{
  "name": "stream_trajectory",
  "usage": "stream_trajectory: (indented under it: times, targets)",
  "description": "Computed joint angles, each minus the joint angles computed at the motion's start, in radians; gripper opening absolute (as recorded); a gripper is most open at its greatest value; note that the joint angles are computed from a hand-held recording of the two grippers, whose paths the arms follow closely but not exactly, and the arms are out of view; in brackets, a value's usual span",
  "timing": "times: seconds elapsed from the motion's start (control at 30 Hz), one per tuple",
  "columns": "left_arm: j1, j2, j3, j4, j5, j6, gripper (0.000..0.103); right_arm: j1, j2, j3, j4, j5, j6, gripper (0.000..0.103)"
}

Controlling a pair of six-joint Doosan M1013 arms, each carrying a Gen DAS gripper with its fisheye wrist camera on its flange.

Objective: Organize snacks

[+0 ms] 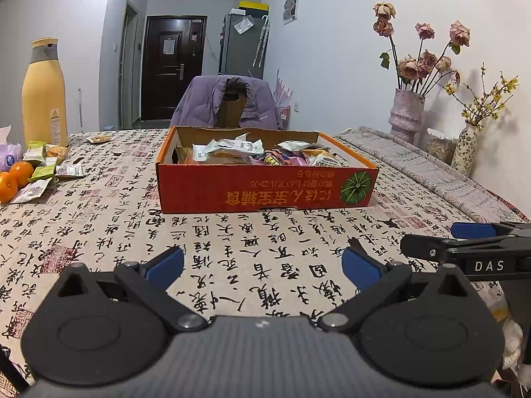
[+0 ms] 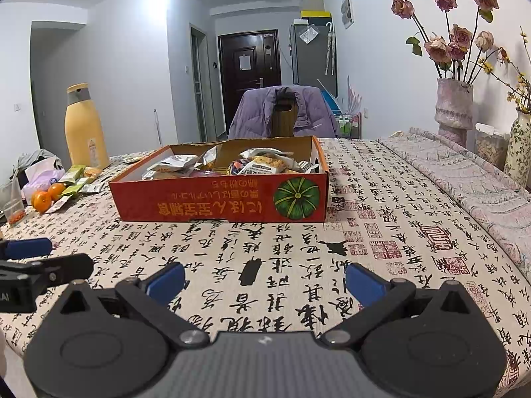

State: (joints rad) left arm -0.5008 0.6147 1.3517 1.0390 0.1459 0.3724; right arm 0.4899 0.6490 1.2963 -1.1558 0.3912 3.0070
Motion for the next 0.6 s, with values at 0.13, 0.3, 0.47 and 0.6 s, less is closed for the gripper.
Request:
stream_trajectory:
  times: [0.13, 0.3, 0.47, 0.6]
  targets:
    - [0.000, 0.000, 0.000, 0.010, 0.000, -0.010, 0.103, 0.000, 0.000, 0.000, 0.000, 0.000, 0.000, 0.103]
    - [0.000, 0.000, 0.000, 0.009, 0.000, -0.008, 0.103, 0.000, 0.000, 0.001, 0.000, 0.000, 0.000, 0.103]
    - [0.000, 0.000, 0.001, 0.010, -0.001, -0.010, 0.103, 0.000, 0.000, 0.000, 0.002, 0.000, -0.002, 0.103]
    - [0.000, -0.001, 0.002, 0.017, -0.002, -0.016, 0.103, 0.000, 0.000, -0.001, 0.002, 0.000, -0.002, 0.103]
